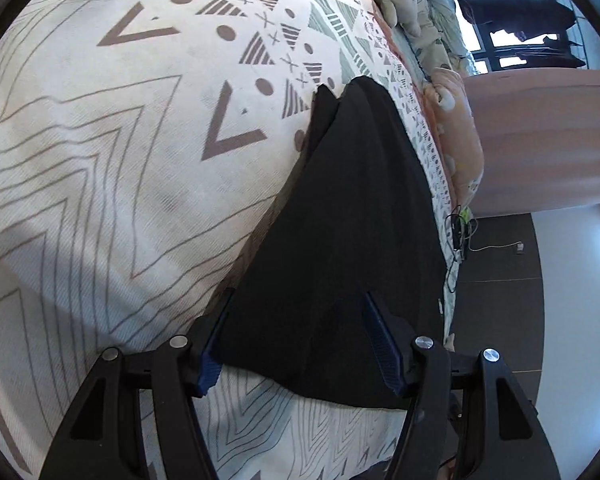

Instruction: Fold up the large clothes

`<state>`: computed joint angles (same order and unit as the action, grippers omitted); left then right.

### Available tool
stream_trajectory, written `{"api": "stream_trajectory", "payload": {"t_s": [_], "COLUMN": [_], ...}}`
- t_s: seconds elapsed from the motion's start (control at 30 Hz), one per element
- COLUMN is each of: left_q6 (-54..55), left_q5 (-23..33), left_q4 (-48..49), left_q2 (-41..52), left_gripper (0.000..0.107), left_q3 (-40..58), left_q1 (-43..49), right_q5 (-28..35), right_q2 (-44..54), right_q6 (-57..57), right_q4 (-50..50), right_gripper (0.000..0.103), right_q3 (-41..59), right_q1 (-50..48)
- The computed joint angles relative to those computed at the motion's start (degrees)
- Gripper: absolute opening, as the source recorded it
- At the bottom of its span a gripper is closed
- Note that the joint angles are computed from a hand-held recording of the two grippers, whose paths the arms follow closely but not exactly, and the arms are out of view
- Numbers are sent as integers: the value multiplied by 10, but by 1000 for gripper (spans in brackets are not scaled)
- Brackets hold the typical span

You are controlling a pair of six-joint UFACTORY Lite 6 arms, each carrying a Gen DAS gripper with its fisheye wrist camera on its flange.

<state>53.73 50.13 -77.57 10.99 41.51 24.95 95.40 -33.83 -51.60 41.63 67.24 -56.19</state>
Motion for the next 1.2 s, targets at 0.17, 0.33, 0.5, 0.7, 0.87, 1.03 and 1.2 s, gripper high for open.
{"api": "stream_trajectory", "payload": {"t_s": [0.17, 0.33, 0.5, 0.7, 0.87, 1.03, 1.2], "left_q6": [12, 11, 7, -9, -16, -20, -22], "left_q5": [-2, -30, -45, -61, -72, -100, -110], "left_q4": [-14, -9, -4, -3, -3, -20, -18], "left_q2": [-14, -33, -41, -54, -54, -64, -62], "left_gripper": [48, 36, 36, 36, 36, 36, 36], "left_q3": [-11, -33, -35, -42, -41, -48, -46], "left_q1": [5, 7, -8, -17, -26, -46, -55], "right_q5": [-92, -209, -329, -354, -402, -454, -493], "right_q2": [-19, 19, 52, 101, 171, 260, 373], "right_q6": [105, 191, 270, 265, 271, 289, 305], "right_q4": [-37, -94, -190, -170, -170, -185, -187], "right_gripper": [36, 32, 26, 25, 26, 26, 25], "right_q3": [-28, -48, -111, -68, -35, 22, 106], "right_q1": [189, 358, 468, 457, 474, 489, 509]}}
